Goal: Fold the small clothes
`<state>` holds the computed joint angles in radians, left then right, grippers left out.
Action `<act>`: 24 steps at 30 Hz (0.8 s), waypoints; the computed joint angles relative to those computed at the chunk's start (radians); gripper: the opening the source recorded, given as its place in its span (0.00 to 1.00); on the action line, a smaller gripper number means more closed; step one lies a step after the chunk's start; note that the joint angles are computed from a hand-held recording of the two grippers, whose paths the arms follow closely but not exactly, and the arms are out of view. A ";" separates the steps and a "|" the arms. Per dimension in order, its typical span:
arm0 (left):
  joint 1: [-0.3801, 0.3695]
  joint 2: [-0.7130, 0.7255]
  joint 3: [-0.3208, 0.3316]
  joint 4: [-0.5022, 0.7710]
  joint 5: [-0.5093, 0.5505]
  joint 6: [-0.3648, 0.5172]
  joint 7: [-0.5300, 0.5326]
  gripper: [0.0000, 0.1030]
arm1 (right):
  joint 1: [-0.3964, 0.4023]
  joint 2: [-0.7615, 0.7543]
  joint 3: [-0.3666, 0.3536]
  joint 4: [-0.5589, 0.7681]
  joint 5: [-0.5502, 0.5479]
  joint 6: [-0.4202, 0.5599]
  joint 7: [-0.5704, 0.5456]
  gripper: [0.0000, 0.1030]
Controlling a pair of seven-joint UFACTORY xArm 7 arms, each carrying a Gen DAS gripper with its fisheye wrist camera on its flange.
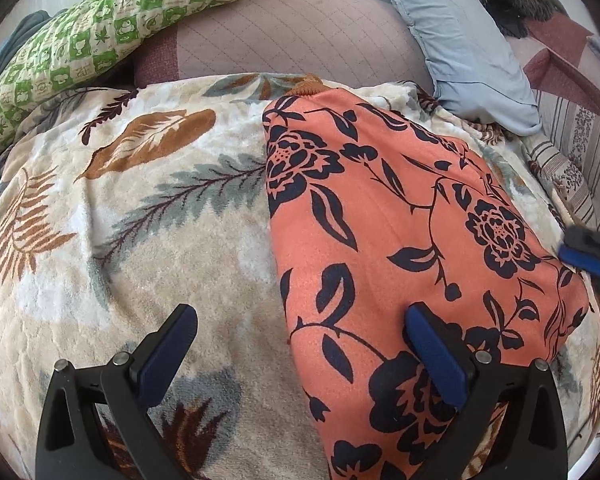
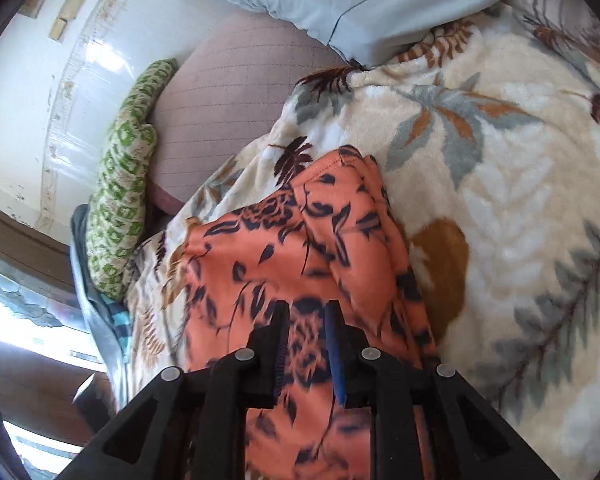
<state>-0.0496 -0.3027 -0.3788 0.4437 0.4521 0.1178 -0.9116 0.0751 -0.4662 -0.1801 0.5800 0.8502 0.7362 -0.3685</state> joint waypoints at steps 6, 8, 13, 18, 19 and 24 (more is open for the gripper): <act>0.005 -0.071 -0.114 0.040 0.053 0.237 -0.103 1.00 | -0.199 -0.345 -0.044 -0.243 -0.321 0.262 0.129 0.27; -0.013 -0.041 -0.146 0.120 0.100 0.398 -0.114 1.00 | -0.260 -0.443 -0.088 -0.268 -0.374 0.349 0.145 0.28; -0.125 0.008 -0.118 0.265 0.026 0.666 -0.009 1.00 | -0.353 -0.726 -0.196 -0.180 -0.472 0.578 0.080 0.28; -0.224 -0.066 -0.016 0.259 -0.109 0.662 -0.031 1.00 | -0.392 -0.787 -0.317 -0.048 -0.504 0.667 0.059 0.28; -0.228 -0.077 -0.010 0.264 -0.091 0.666 -0.057 1.00 | -0.400 -0.785 -0.332 -0.035 -0.513 0.672 0.058 0.28; -0.227 -0.055 0.005 0.319 0.014 0.667 -0.131 1.00 | -0.424 -0.765 -0.373 -0.025 -0.536 0.687 0.046 0.28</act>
